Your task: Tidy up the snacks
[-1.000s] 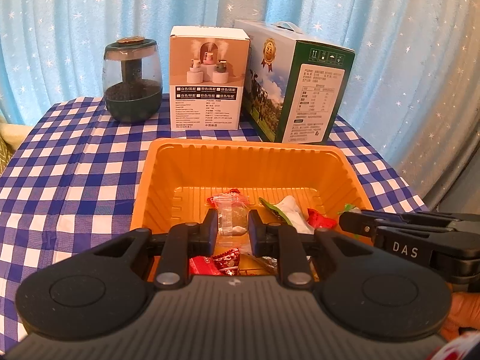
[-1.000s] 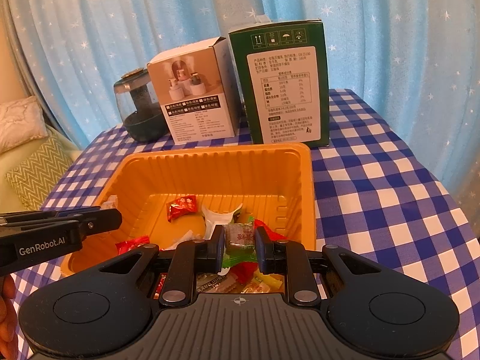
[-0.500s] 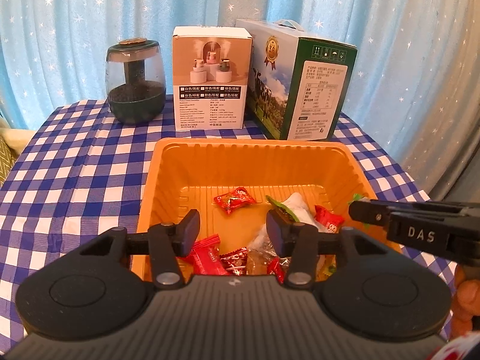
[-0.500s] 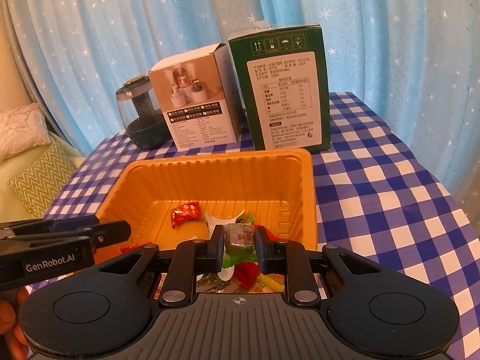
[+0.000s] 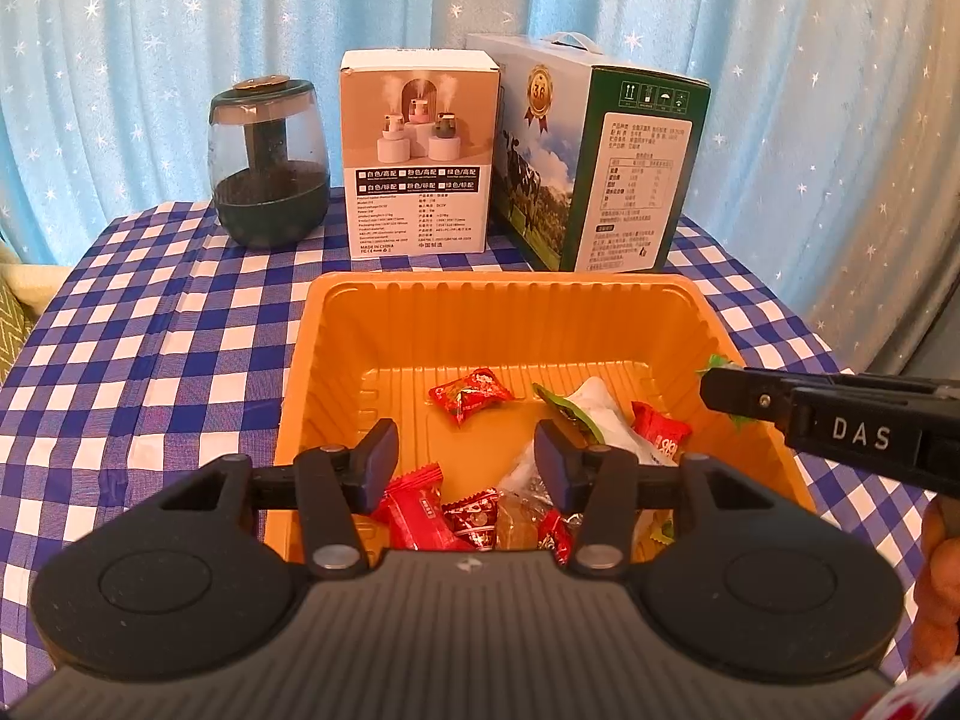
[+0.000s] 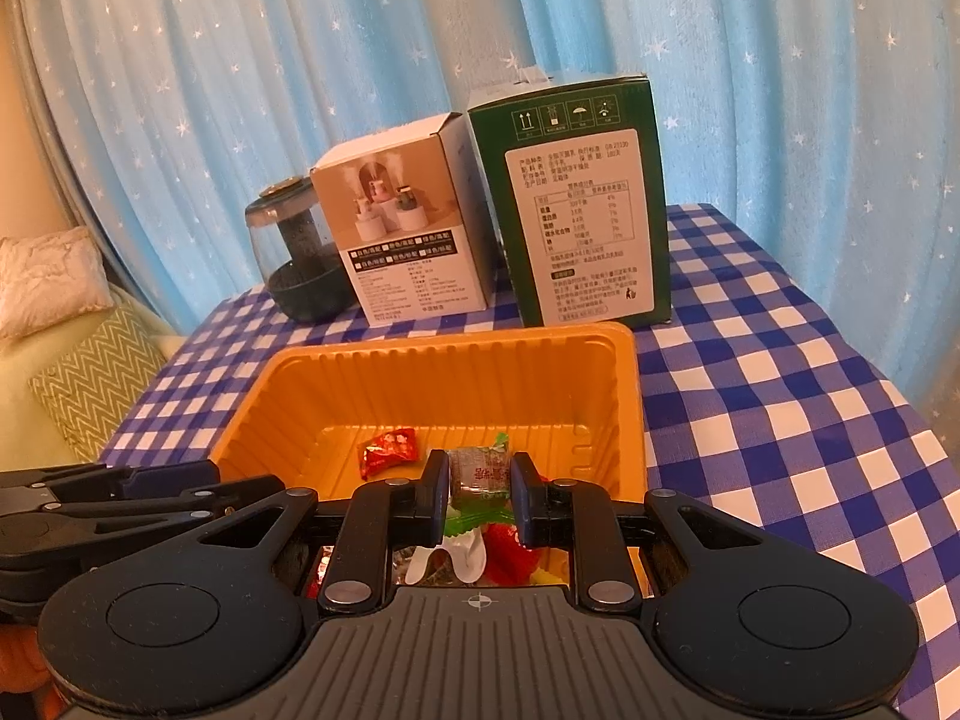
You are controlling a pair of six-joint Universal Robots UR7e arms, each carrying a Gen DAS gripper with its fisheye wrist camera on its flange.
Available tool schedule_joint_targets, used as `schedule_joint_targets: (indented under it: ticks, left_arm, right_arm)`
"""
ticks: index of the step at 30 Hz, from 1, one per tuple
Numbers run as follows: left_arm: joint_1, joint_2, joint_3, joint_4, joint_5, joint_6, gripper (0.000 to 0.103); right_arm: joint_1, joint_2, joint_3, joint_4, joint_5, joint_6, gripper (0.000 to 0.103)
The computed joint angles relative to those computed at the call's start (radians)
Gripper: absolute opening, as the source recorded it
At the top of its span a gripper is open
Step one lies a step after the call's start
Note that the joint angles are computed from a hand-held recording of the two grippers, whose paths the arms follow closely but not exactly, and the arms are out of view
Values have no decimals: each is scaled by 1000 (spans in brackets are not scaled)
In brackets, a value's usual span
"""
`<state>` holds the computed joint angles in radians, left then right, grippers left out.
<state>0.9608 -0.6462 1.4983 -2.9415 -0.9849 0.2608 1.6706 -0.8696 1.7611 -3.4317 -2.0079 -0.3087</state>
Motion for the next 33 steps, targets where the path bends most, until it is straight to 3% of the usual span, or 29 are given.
schedule_joint_targets:
  ticks: [8,11,12,13,15,33]
  left_arm:
    - [3,-3,6,-4,0,3,48]
    - [4,-4,7,-3,-4,1,53]
    - [5,-5,6,-3,-4,2,54]
    - [5,-5,7,-3,-2,4,55]
    - [5,-6,10,-7,-1,7,58]
    - [2,-6,14,-16,2,25,69]
  right_arm:
    - [-3,4,2,-23,20,6,22]
    - [-12,1,3,-18,50,19,23]
    - [-12,2,3,-27,49,22,33]
    - [-13,4,4,-39,44,24,55]
    - [-16,4,11,-74,52,36,66]
    - [-13,-6,15,-82,18,50,66]
